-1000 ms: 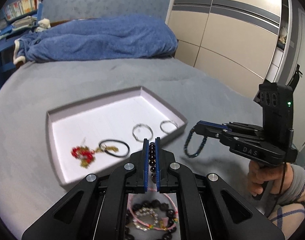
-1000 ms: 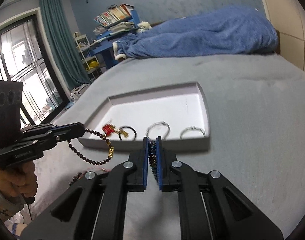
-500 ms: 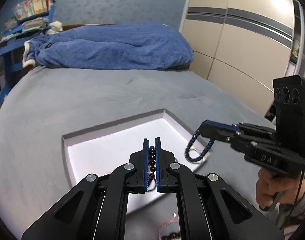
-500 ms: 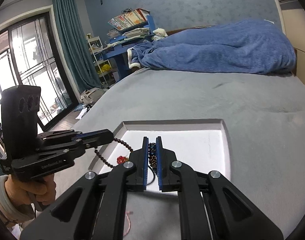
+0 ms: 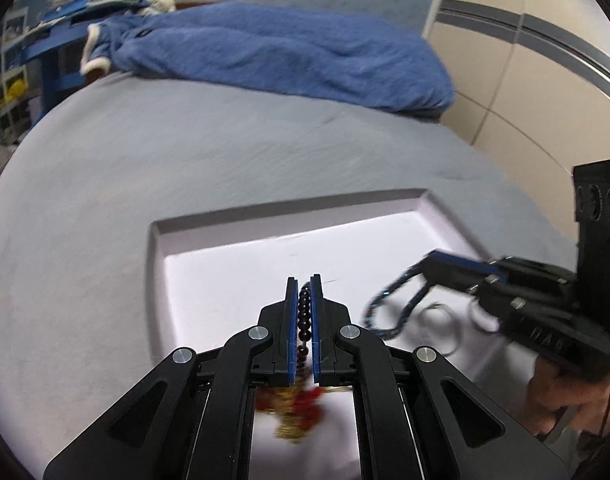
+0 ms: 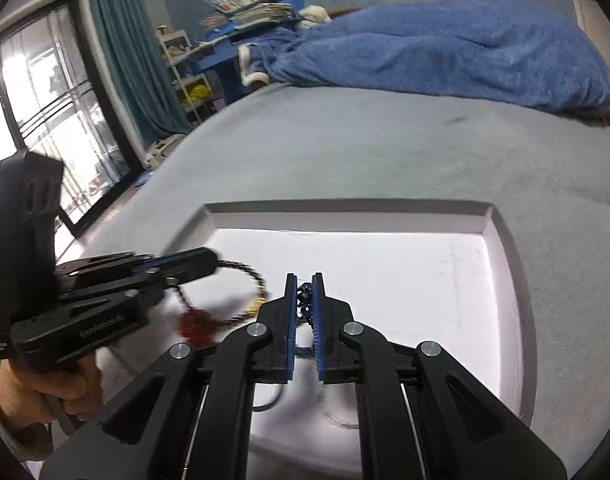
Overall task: Organize jewelry
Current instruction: 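Lower both bracelets into the white box and open both tools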
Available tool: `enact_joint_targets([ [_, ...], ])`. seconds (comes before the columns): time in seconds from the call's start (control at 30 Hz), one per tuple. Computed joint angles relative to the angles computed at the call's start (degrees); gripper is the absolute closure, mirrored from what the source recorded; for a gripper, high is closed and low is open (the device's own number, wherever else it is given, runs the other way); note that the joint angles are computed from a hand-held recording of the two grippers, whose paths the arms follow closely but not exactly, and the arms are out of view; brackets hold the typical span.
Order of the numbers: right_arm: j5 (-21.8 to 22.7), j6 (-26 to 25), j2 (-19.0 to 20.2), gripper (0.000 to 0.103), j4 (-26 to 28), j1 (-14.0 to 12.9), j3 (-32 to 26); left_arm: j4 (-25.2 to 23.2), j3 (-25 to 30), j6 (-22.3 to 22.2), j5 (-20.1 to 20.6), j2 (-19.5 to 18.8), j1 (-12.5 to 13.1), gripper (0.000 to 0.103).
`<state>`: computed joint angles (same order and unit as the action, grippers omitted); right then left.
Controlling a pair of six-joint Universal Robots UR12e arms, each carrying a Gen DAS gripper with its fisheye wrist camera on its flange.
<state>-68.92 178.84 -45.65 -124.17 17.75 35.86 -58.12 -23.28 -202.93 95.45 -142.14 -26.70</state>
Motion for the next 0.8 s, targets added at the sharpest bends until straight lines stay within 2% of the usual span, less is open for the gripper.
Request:
enact_joint_targets([
  [0.2,-2.8,2.1,0.1,0.096,0.3,-1.0,0.6,0.5,-4.0,-1.7,1.3,1.9,0.5,0.097],
  [0.23,-3.3,2.2,-0.1,0.096,0.4,-1.1,0.9,0.9,-4.6,-1.7,1.5,2.2,0.5,0.094],
  [0.3,-3.3,2.6,-0.4,0.095,0.1,-1.4,1.7,2.1,-5.8,-1.3,2.5,2.8,0.3,0.080],
  [0.4,-3.9,3.3,-1.6,0.095,-2.2,-1.7,3.7,4.1,-7.5,-0.5,4.1,3.8,0.0,0.067],
  [0.5,-3.9,4.6,-3.1,0.086,-4.9,-2.2,6.3,6.5,-9.8,-0.5,5.0,5.1,-0.2,0.055],
  [0.67,-3.8,7.0,-6.2,0.077,-10.5,-2.9,11.5,11.1,-15.5,-1.3,6.1,8.5,-0.7,0.045],
  [0.8,-3.7,7.3,-9.7,0.072,-14.1,-3.1,17.0,14.7,-21.2,-2.1,6.9,11.7,-1.3,0.042],
])
